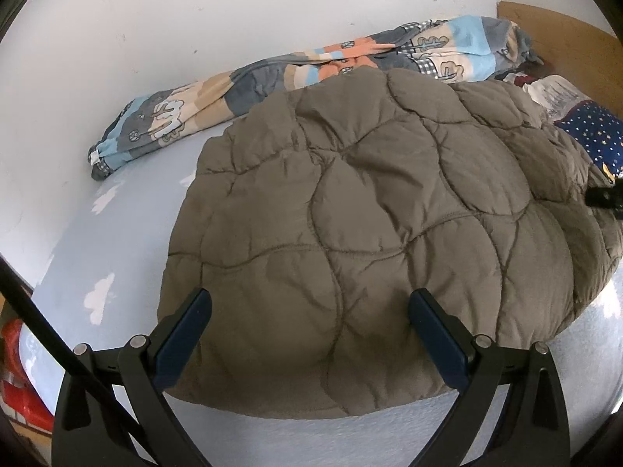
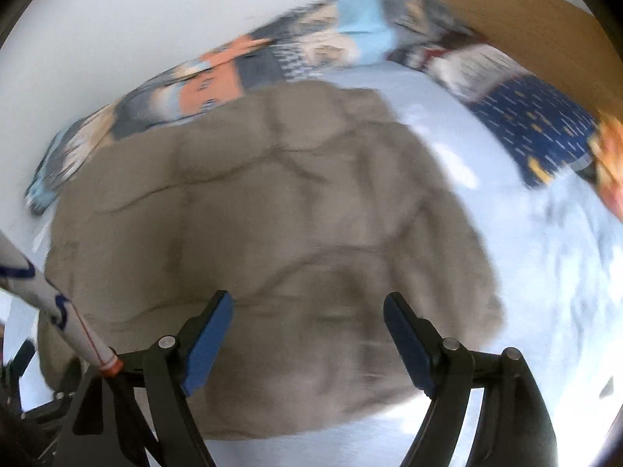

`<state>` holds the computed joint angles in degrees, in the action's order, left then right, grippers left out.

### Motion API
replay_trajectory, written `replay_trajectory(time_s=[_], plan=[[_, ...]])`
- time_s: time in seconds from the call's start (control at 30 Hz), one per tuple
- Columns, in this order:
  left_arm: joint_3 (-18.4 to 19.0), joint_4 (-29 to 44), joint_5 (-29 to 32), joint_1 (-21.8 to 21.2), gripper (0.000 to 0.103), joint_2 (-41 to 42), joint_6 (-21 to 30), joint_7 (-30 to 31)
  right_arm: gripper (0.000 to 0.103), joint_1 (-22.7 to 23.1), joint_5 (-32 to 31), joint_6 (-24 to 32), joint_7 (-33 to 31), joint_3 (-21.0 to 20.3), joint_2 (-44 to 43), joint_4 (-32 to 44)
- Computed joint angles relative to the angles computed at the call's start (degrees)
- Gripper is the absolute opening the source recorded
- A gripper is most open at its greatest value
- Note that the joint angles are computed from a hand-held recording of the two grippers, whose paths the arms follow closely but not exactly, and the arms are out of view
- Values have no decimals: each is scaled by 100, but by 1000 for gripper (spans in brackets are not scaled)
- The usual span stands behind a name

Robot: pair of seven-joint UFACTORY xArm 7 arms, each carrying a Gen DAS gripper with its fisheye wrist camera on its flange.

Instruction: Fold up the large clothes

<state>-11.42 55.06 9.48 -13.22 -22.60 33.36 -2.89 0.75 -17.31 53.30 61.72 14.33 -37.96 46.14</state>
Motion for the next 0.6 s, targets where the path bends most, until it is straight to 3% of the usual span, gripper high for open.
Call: replay_trajectory(time_s=[0.1,0.17,0.23,0.4,0.5,0.6], plan=[[85,137,-228,-78,102,173,265,51,84,-16,293,280,96,-260,-273,-300],[149,241,-427,-122,102,306,462,45,84,94,648,74,-63,-569,-372,-555],[196,302,-577,-136,102,365,554,-5,86,71,721,39,-193,-576,-323,-581],[181,39,-538,-79,101,-152,408,-203,86,-46,430,205,-115,-148,-549,-382],[92,-331,-368,33,101,-876,102,-317,86,-97,17,467,-35,356,-862,-117],[149,-575,-467,-21,101,-1580,117,-283,86,-123,-310,838,234,948,-1209,142]])
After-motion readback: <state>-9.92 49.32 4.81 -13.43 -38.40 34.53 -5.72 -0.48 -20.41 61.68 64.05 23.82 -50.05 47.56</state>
